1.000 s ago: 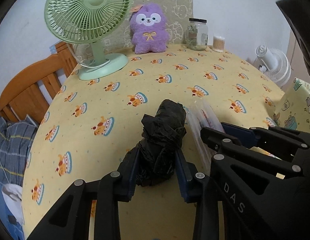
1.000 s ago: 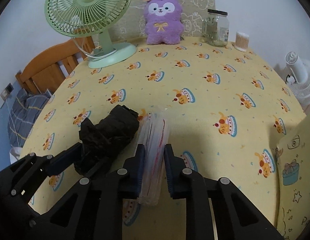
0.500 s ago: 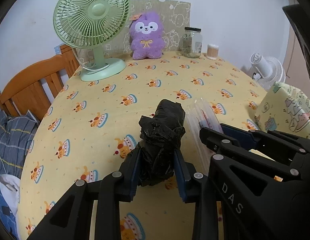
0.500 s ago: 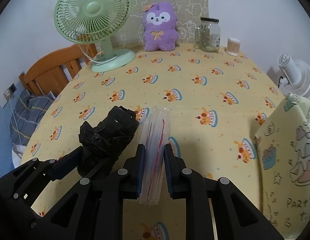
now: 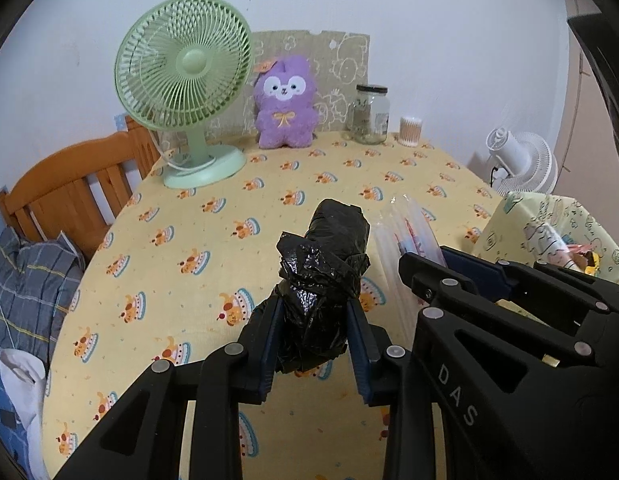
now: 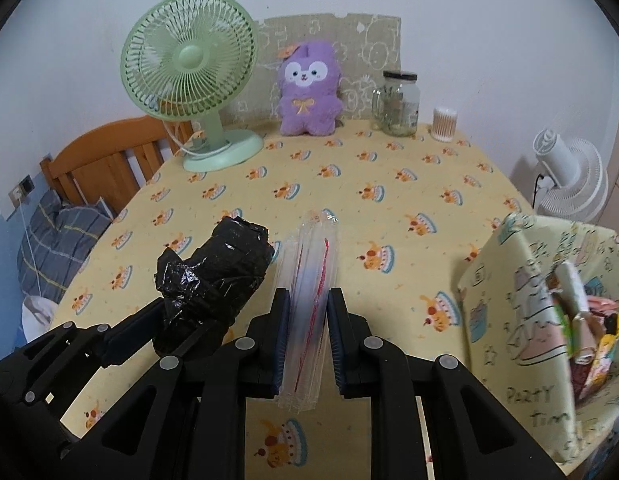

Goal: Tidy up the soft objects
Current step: 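Lift the black bag and straw pack and carry them toward the gift box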

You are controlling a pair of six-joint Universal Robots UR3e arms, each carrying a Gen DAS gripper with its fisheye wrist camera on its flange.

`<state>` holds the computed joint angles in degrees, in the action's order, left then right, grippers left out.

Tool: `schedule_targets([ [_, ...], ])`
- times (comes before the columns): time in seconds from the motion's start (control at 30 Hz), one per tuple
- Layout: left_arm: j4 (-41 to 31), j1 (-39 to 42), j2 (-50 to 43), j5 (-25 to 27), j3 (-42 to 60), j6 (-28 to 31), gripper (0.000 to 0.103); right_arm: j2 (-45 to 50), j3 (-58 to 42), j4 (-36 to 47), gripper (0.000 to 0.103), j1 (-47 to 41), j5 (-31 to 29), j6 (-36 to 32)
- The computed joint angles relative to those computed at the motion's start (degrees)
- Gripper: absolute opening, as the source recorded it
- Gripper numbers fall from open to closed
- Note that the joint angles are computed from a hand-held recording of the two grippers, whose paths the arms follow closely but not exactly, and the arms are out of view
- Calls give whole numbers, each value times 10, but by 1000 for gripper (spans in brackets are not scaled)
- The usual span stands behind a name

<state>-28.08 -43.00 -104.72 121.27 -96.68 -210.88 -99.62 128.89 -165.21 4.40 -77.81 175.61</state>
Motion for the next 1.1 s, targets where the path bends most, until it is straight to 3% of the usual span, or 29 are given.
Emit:
schedule_targets([
  [0.47,-55,-41,0,55,77,7,31,-101,-10,67,21,-35,15,-34],
  [1.1,-129,-80,-36,101,196,10,32,-212,-36,187,21,-131,91,-87],
])
